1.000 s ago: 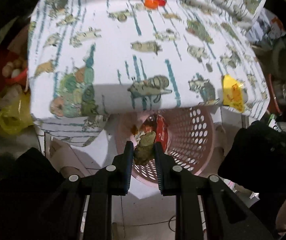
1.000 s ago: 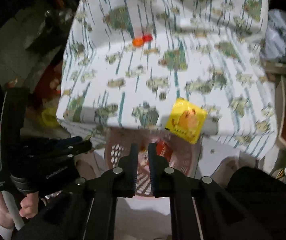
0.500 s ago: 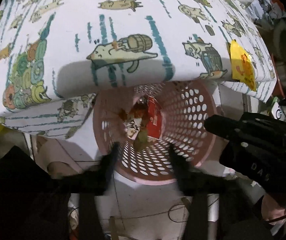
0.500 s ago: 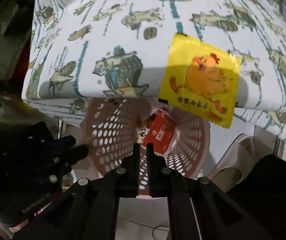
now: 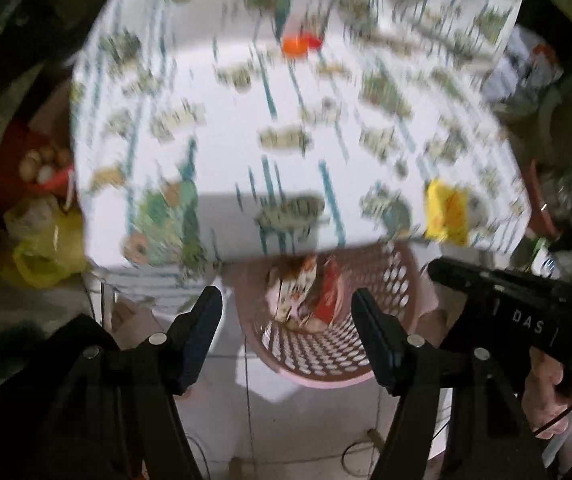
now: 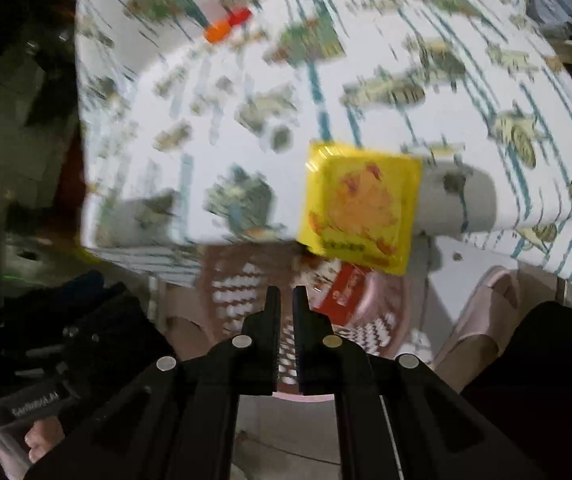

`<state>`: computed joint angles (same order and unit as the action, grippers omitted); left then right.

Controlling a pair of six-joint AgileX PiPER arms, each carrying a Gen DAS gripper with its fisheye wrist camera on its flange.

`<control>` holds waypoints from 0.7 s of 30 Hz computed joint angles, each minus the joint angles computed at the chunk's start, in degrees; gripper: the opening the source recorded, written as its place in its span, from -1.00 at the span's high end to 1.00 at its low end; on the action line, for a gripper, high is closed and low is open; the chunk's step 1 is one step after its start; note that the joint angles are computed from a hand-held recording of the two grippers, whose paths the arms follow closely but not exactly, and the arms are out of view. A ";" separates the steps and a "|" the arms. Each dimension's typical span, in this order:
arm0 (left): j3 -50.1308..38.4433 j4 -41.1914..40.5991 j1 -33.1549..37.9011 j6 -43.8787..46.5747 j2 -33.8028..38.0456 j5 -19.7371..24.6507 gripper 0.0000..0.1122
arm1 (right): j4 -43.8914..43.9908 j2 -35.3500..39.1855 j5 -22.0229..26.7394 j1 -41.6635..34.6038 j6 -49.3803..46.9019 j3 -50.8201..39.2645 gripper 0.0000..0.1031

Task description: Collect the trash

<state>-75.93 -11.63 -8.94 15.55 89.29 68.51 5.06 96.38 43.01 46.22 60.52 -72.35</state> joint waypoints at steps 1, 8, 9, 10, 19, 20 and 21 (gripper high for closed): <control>-1.28 -0.79 1.22 0.77 -0.74 0.36 -0.17 | -1.20 -0.84 0.06 0.36 0.57 -0.69 0.86; -6.58 -2.66 5.24 2.63 -3.53 -1.01 -0.22 | -17.12 -4.83 6.91 5.49 8.58 -7.35 0.86; -6.67 -2.68 5.58 2.65 -3.68 -1.53 -0.25 | -18.51 -4.70 8.56 5.56 9.22 -8.15 0.85; -7.49 -2.30 5.54 2.30 -3.31 -1.78 -0.28 | -20.72 -3.84 11.66 6.07 10.46 -9.70 0.77; -5.21 0.08 4.77 1.19 -3.33 -3.87 -0.43 | -8.60 -3.60 11.49 -0.13 9.11 -3.02 -0.04; -5.14 0.41 4.58 0.99 -3.24 -4.06 -0.43 | -6.07 -4.06 9.56 -1.46 8.61 -0.85 -0.02; -5.18 0.49 4.52 0.85 -3.13 -4.11 -0.43 | -4.83 -4.25 8.49 -2.22 8.76 0.62 0.00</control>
<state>-81.11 -11.13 -4.41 16.40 86.16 64.40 0.22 92.13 51.50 44.00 69.28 -71.73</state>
